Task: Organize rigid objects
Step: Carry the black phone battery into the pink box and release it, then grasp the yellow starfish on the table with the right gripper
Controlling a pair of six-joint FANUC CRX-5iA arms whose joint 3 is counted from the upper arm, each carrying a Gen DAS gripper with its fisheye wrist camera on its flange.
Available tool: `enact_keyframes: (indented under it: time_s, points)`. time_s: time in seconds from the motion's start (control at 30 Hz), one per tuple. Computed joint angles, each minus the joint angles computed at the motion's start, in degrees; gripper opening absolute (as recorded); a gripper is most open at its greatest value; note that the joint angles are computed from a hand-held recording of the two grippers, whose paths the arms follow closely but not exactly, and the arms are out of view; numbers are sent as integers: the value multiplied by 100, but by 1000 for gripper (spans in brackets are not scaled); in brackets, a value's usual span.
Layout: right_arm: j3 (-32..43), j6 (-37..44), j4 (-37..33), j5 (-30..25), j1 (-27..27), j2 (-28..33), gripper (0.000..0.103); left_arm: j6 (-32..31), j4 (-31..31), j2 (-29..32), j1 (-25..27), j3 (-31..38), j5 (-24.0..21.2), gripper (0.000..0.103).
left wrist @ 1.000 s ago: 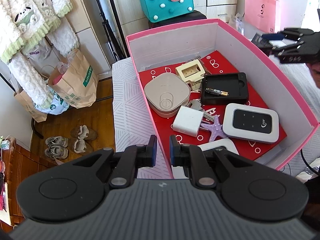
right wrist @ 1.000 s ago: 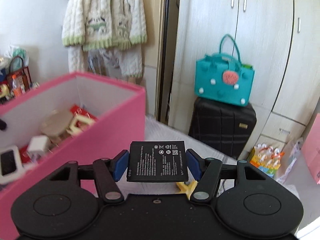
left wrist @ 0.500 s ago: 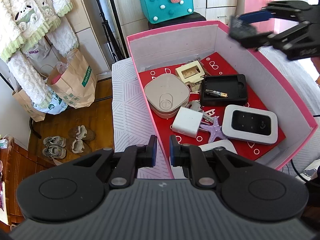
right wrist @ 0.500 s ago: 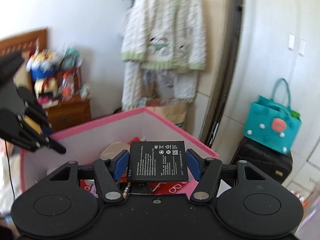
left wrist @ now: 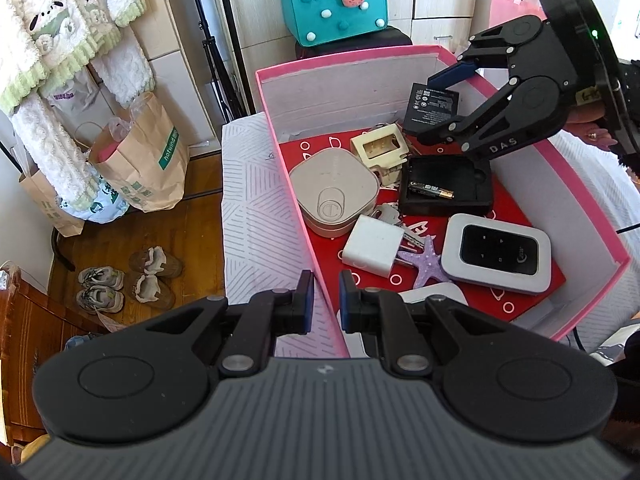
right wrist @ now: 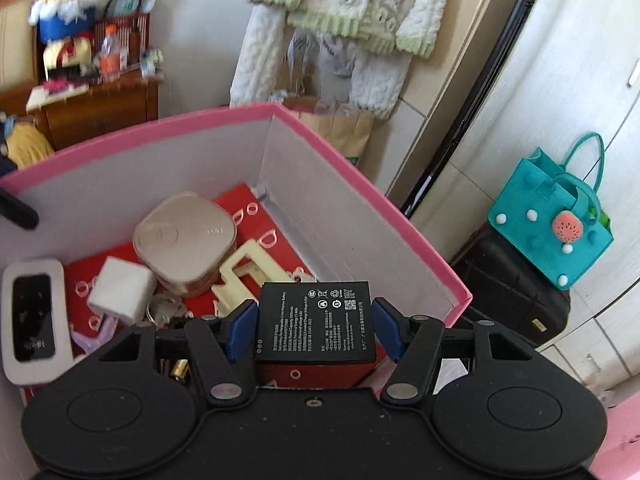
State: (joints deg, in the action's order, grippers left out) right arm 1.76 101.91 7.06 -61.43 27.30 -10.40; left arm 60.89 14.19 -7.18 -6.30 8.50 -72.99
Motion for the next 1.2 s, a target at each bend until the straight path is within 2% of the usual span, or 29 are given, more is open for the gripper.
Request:
enact_keyframes:
  time_s: [0.17,0.27,0.37,0.47,0.63,0.77,0.9,1.0,1.07,1.2]
  points:
    - [-246,-189,-198,436,-172,-347,68,12,17,-16,-1,-40,38,12]
    - [-300,-47,-891,709,-574,-671,68,16,2,-17,1,-38,32,12]
    - [-147,459,-1862,655,-1156,-838,69,42,-53,1,-29,4,13,12]
    - [-137,711,-2354,628,-1604,-992,70,67,-75,-16,-38,-7,31,12]
    - [-384,601,-2398,770,-2013,-1256,70,150,4,-43,7,-65,78,12]
    - [-365,461,-2449,482,-2415,-1212,70,163,19,-71,10,-113,121,12]
    - [-607,584,-2281,348,-2519,-1267,67,163,19,-69,10,-112,114,12]
    - [-750,451,-2454,243,-2723,-1281,67,156,41,-84,15,-142,126,12]
    - [-854,344,-2529,227,-2818,-1263,62,165,36,-80,11,-137,124,12]
    - [-949,180,-2752,196,-2982,-1166,59,145,24,-86,13,-140,124,12]
